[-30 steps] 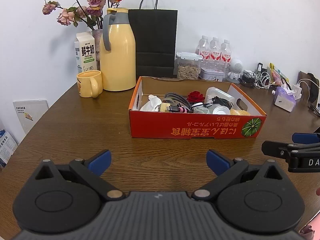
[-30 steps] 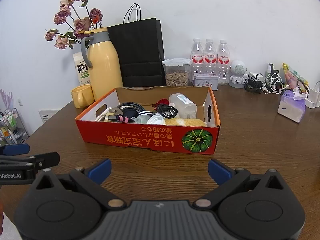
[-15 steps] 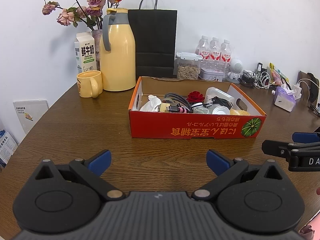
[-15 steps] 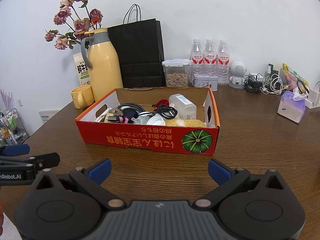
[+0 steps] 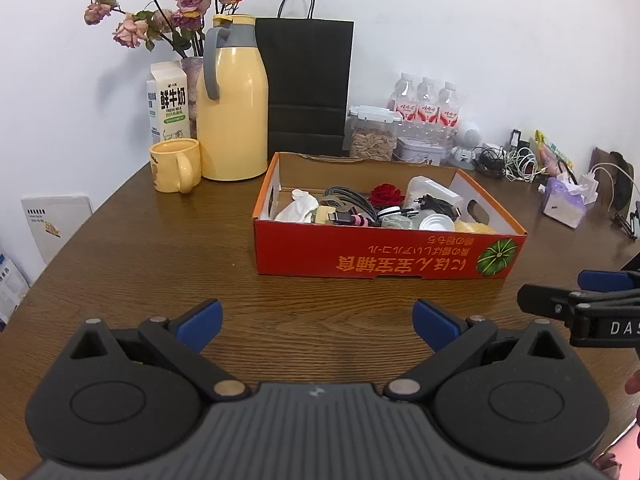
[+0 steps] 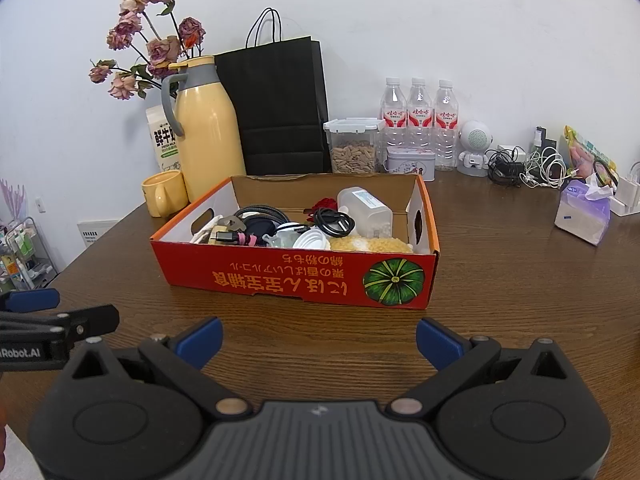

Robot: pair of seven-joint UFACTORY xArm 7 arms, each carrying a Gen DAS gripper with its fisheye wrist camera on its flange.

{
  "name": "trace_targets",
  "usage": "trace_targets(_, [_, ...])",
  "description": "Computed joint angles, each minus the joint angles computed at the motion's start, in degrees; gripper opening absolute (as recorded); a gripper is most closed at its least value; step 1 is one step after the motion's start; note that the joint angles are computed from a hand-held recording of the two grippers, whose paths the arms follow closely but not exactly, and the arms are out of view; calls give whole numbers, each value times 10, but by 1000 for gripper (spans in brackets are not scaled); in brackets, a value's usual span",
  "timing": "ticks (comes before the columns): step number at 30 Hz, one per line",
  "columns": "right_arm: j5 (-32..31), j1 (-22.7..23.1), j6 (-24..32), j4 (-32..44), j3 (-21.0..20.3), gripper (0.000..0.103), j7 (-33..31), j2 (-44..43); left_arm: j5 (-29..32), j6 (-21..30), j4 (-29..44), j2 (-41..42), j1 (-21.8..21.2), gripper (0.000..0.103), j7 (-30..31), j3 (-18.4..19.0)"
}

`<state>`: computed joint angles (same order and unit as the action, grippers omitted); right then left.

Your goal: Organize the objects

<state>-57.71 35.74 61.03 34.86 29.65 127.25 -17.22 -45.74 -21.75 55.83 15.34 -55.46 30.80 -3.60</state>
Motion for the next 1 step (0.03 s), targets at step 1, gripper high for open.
trace_targets(1, [0,0,0,0,0,103,0,0,-7,-1,1,1,-7,103,7,5])
